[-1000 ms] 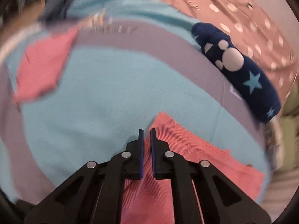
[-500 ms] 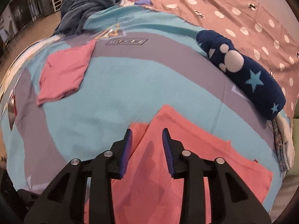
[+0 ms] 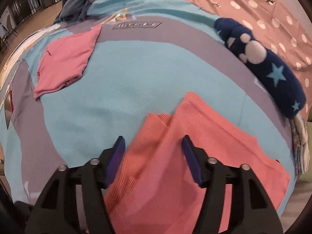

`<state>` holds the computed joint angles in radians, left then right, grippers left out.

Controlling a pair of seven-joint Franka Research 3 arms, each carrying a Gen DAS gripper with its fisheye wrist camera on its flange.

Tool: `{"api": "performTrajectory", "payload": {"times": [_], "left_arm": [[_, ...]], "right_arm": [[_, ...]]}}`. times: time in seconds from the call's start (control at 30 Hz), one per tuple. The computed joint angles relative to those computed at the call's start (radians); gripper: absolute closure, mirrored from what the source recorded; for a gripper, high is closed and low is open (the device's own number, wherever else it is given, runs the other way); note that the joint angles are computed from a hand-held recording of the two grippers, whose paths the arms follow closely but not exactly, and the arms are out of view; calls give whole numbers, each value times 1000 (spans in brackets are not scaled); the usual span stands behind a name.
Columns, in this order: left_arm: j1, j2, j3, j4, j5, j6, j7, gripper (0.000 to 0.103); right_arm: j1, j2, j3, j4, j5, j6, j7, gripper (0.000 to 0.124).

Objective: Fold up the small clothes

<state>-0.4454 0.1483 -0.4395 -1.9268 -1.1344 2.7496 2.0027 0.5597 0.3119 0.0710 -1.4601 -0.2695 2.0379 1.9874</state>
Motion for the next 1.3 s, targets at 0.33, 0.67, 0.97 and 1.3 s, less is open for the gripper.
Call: {"api": "performTrajectory", "payload": {"times": [0.33, 0.67, 0.97, 1.3], "left_arm": [[-24, -27, 11, -48, 87, 78, -102, 99], [-45, -98, 29, -129, 184, 170, -186, 66], [10, -26, 55, -9, 537, 116, -376, 43], [98, 289, -69, 322, 662, 2, -394, 31]], "right_arm": [[-58, -87, 6, -177, 50, 257, 18, 115], [-126, -507, 96, -644, 24, 497, 21, 91], [-161, -743, 356, -933, -165, 534, 92, 60], [-199, -643, 461, -828, -443, 305, 324, 59]]}}
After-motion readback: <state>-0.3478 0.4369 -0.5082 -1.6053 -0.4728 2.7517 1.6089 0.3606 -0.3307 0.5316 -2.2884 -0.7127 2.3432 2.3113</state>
